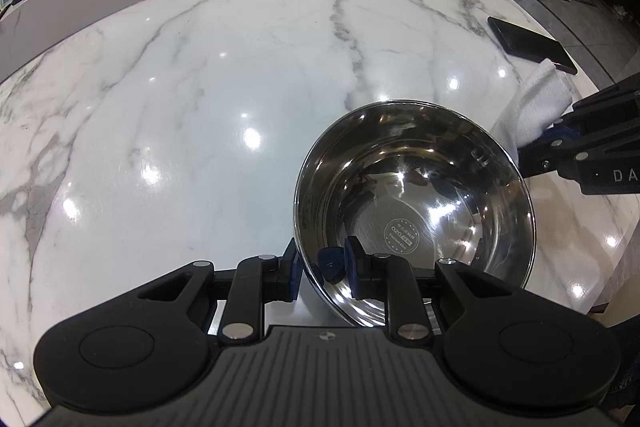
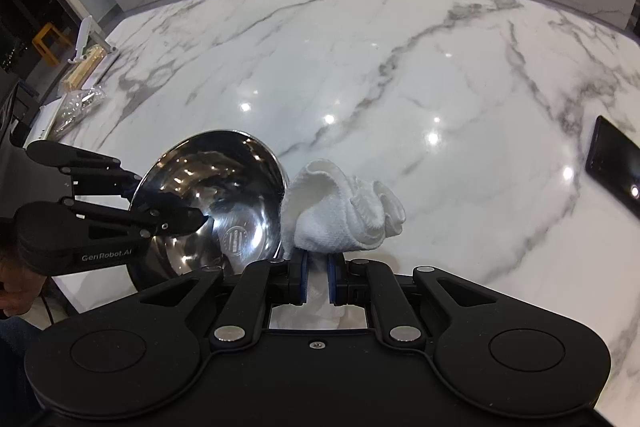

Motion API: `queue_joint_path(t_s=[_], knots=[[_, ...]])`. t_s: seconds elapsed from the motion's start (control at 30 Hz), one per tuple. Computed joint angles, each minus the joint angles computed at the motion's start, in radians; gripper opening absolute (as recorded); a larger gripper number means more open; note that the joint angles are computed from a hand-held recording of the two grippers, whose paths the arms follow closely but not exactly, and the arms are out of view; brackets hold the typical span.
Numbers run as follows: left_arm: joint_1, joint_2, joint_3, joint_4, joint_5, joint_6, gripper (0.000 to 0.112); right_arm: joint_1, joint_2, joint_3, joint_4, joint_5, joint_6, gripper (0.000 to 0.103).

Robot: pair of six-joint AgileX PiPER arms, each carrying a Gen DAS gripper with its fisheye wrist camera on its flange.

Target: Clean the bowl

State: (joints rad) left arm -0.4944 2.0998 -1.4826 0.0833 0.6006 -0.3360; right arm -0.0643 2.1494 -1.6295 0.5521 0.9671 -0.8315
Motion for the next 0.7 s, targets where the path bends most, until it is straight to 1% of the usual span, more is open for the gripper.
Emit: queue_joint_path(t_s=[0.27,0.7], knots=[[0.005,0.001,0.001,-0.013,-0.004,0.009,0.020,0.010,-0.022,0.025,-0.022,-0.011,0.012,0.008],[0.005,-0.005,0.005,-0.019,0.004,0.018,0.020,0.004,-0.118,0.192,-0.003,-0.056,-0.013,0.008]])
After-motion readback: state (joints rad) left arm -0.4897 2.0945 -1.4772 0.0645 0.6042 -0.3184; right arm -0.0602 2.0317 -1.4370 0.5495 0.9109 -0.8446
